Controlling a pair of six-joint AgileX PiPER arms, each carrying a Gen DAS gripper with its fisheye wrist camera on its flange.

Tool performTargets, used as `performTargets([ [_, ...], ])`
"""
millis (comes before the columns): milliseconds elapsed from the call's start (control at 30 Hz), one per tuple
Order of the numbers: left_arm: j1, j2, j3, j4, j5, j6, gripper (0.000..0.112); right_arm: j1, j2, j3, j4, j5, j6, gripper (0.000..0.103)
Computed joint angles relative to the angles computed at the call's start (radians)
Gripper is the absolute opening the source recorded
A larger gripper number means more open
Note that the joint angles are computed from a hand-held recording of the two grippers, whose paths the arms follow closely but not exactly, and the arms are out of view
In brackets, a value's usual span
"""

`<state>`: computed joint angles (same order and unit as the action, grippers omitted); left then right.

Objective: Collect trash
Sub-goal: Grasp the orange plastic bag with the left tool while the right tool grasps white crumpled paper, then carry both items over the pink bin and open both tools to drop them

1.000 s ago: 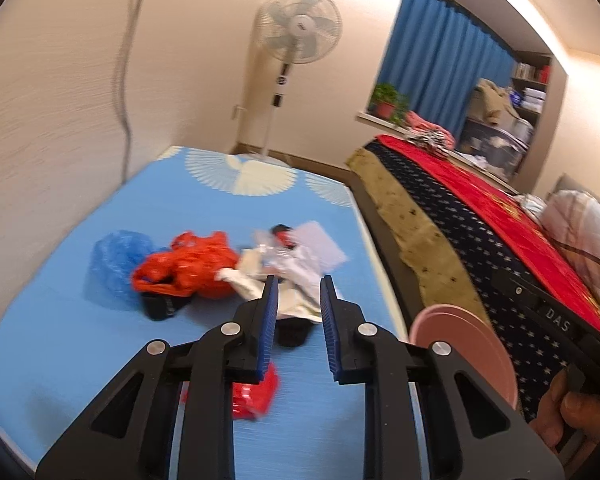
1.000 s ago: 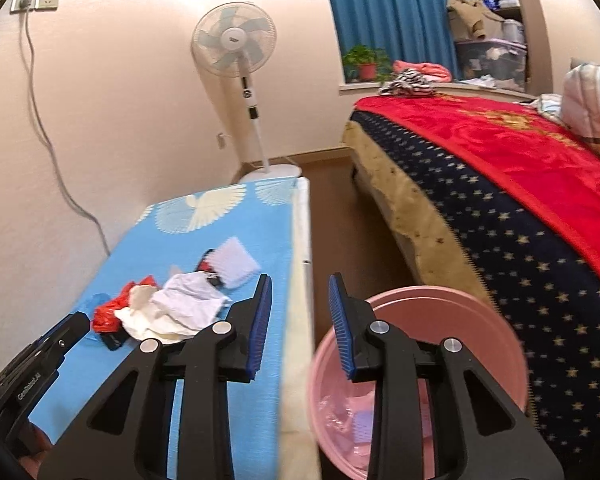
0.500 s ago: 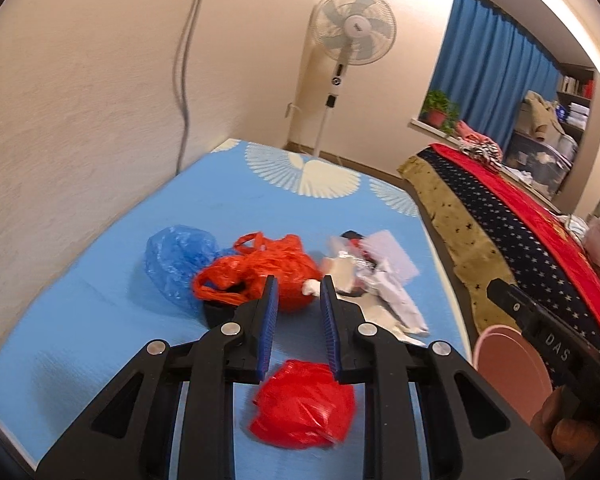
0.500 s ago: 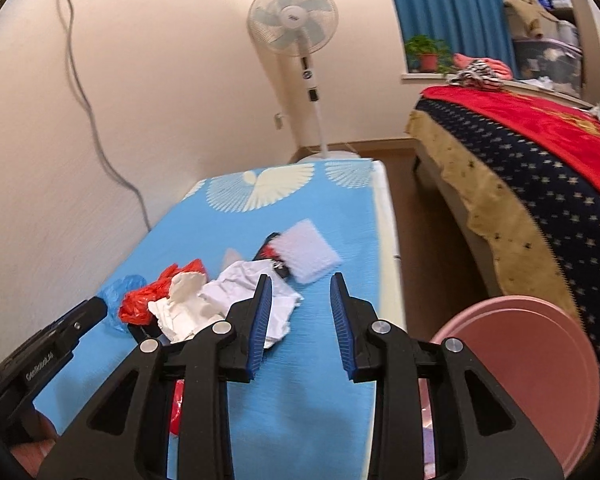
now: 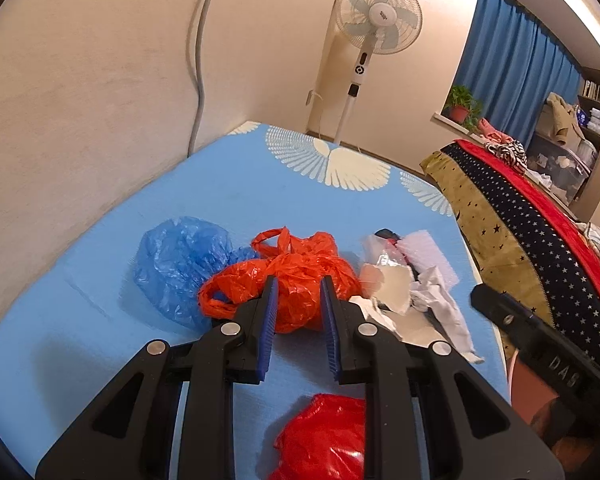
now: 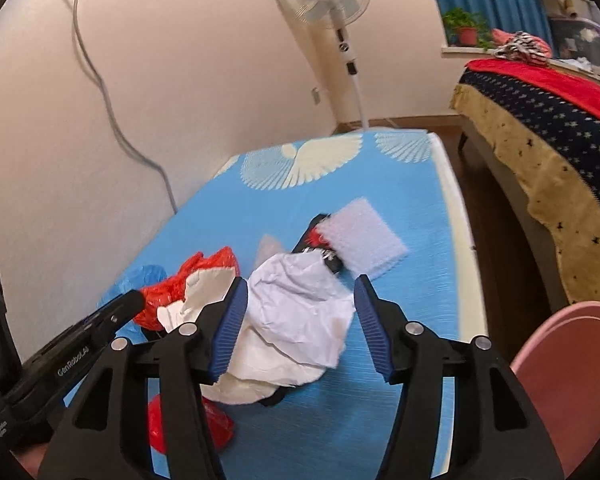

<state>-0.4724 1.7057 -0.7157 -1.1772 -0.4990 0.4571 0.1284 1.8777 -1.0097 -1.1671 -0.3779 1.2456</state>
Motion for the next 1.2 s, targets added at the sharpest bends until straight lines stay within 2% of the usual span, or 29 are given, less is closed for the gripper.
performTargets([
  [167, 0.037, 0.037, -0.027, 0.063, 0.041, -0.049, 0.023, 0.038, 0.053, -0.059, -0.142, 0.030, 0.101, 0.056],
  [233, 0.043, 0.056, -0.044, 0.054, 0.055, -0.037, 0.028, 0.048, 0.062, -0.069, -0.179, 0.042, 0.129, 0.056],
  [367, 0.054, 0.077, -0.056, 0.069, 0.072, -0.063, 0.029, 0.049, 0.071, -0.078, -0.245, 0.045, 0.181, 0.055],
  [467, 0.053, 0.089, -0.068, 0.030, 0.077, -0.020, 0.029, 0.051, 0.074, -0.078, -0.273, 0.050, 0.198, 0.048],
  [533, 0.054, 0.088, -0.073, 0.015, 0.084, -0.005, 0.028, 0.049, 0.076, -0.080, -0.309, 0.046, 0.227, 0.037],
  [633, 0.054, 0.079, -0.074, -0.004, 0.090, 0.027, 0.020, 0.048, 0.076, -0.081, -0.331, 0.039, 0.244, 0.028],
  [767, 0.046, 0.055, -0.058, -0.009, 0.085, 0.038, 0.018, 0.052, 0.060, -0.068, -0.322, 0.046, 0.222, 0.016],
  [800, 0.042, 0.047, -0.053, -0.013, 0.080, 0.041, 0.018, 0.050, 0.053, -0.063, -0.320, 0.045, 0.217, 0.009],
  [1200, -0.014, -0.091, 0.037, -0.071, 0.012, 0.081, 0.017, 0.009, -0.114, 0.061, -0.268, 0.036, 0.178, 0.007],
])
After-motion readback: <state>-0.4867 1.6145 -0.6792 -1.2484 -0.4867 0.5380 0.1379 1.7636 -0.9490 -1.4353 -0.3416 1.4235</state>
